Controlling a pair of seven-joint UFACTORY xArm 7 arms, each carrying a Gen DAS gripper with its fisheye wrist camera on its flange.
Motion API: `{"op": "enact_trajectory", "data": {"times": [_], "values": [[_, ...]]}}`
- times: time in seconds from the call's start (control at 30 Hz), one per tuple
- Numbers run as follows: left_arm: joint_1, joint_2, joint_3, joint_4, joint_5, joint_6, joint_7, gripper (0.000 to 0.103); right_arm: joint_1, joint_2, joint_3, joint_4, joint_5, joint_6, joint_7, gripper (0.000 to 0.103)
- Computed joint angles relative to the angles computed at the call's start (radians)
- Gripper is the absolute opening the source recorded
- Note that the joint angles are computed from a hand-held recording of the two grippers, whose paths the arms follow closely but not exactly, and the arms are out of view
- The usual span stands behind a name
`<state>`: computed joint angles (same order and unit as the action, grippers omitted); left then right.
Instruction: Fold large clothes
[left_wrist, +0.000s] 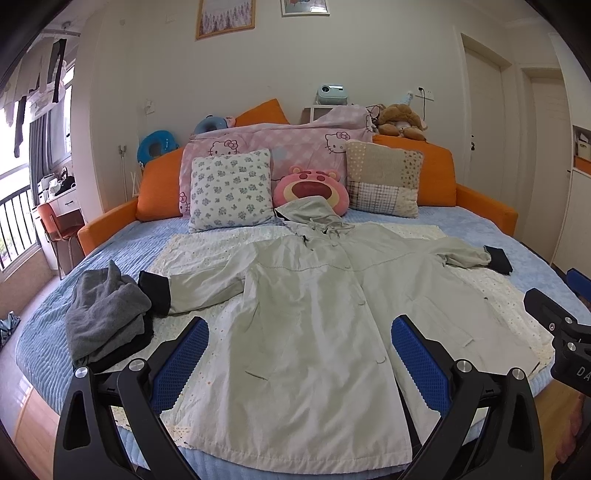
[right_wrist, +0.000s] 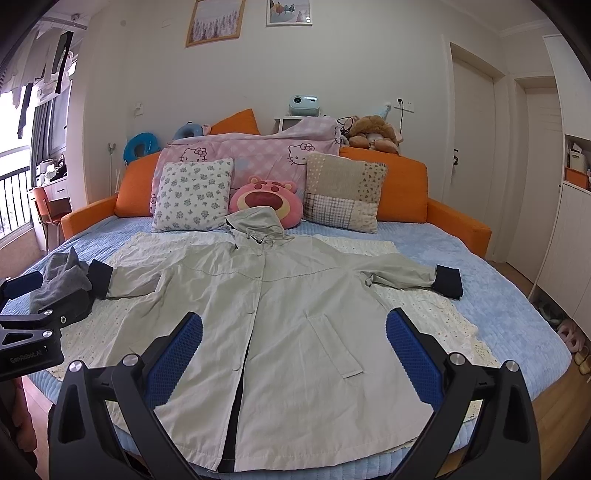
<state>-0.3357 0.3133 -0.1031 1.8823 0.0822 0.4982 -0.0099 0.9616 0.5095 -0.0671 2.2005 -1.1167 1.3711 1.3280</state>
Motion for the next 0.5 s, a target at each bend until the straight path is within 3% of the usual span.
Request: {"op": "enact_trajectory", "data": {"times": [0.5], "values": [[-0.015, -0.004, 0.002, 0.002, 0.021, 0.005, -0.024, 0.100, -0.002, 0.004, 0.000, -0.007, -0.004, -0.008, 0.009, 0.098]]}}
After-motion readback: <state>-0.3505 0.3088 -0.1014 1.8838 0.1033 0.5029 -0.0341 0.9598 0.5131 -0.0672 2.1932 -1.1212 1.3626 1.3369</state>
